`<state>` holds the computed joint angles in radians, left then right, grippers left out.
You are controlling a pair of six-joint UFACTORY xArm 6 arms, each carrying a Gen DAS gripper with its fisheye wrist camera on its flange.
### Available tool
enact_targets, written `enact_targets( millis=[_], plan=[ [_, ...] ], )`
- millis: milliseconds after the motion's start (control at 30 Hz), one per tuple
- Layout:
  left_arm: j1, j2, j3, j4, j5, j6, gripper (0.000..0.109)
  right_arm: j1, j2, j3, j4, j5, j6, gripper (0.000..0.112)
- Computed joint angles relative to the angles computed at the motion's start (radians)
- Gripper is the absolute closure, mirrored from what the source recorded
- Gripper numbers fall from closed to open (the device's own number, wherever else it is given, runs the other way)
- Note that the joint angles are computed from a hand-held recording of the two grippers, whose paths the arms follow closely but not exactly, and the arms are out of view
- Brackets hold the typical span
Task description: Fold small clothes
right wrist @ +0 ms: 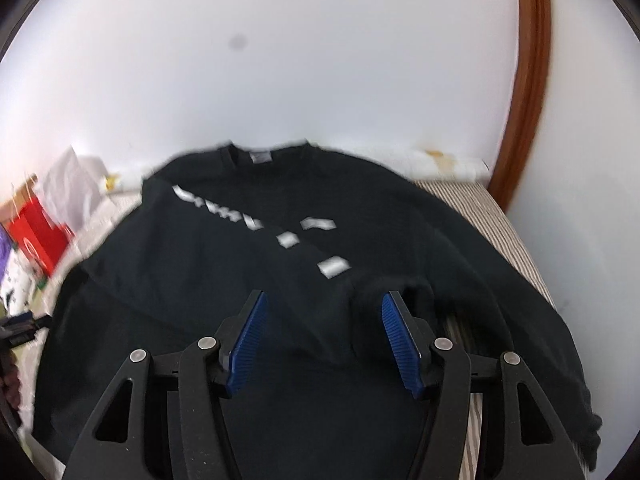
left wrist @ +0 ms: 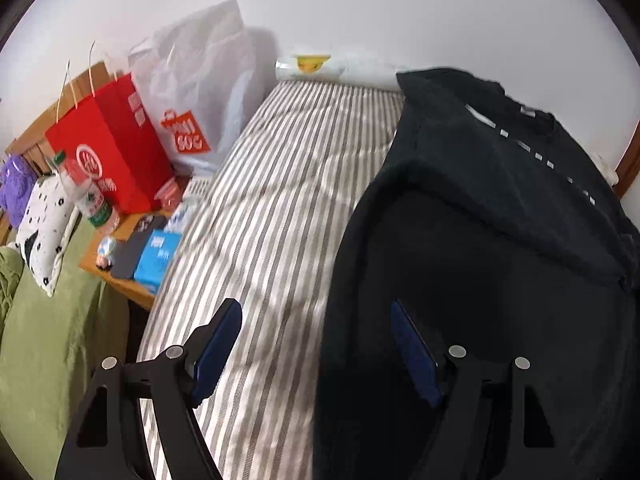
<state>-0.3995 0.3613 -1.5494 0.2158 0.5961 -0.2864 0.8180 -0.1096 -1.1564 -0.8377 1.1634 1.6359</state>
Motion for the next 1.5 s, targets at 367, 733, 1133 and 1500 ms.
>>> enact_targets(
  millis=[367, 733, 1133, 1500],
  plan=[
    [-0.006, -0.241, 0.396, -0.172, -0.151, 0.119, 0.043, 0.195, -0.13, 0.219, 0.114, 0.094, 0.235, 0.053],
    [-0.039, -0.345, 0.56, -0.049, -0.264, 0.016, 0.074, 0.333, -0.119, 0.315, 0.196, 0.065, 0.41, 0.05],
    [-0.032, -0.381, 0.592, -0.261, -0.257, 0.106, 0.101, 0.352, -0.122, 0.339, 0.105, 0.006, 0.439, 0.105],
    [-0.054, -0.576, 0.769, -0.315, -0.241, 0.158, 0.102, 0.426, -0.211, 0.362, 0.12, 0.078, 0.442, 0.106]
  ],
)
